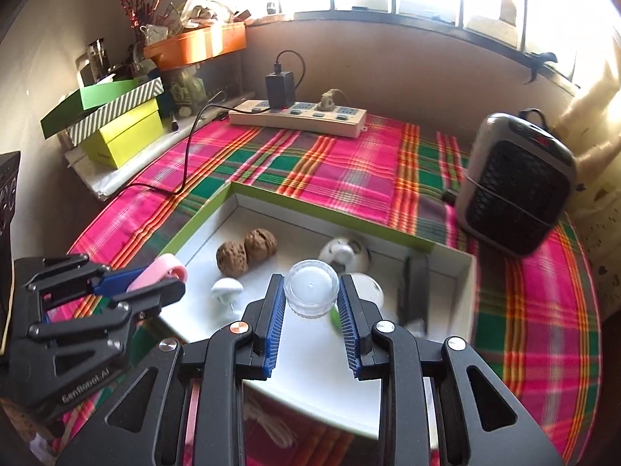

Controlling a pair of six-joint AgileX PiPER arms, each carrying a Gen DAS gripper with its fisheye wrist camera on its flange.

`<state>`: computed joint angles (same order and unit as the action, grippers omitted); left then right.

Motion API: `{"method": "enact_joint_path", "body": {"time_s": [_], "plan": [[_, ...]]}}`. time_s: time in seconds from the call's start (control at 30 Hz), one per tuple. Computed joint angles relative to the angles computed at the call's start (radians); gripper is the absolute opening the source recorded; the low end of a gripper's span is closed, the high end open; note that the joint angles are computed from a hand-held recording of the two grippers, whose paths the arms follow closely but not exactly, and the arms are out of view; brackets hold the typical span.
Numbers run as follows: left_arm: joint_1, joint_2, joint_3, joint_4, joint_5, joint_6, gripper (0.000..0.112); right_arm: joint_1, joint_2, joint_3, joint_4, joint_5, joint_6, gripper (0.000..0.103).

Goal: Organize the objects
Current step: 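Lift the pink clip with the left gripper while the right gripper lifts the white cup, then carry the pink clip and white cup over the box and lower both grippers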

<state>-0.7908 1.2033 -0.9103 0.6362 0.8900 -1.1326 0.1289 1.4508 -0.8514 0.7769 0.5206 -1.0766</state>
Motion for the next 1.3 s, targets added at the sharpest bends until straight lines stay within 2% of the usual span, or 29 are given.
{"method": "enact_joint_path", "body": {"time_s": [0.2, 0.5, 1.3], "plan": [[0.034, 0.03, 0.003, -0.033, -0.038, 0.03, 0.016, 0.036, 0.099, -0.079, -0.053, 0.008, 0.068, 0.029], [0.055, 0.067, 0.005, -0.045, -0.064, 0.042, 0.016, 0.061, 0.177, -0.134, -0.077, 0.021, 0.092, 0.029], [0.075, 0.091, 0.003, -0.039, -0.084, 0.05, 0.016, 0.103, 0.261, -0.192, -0.126, 0.023, 0.145, 0.029]]}}
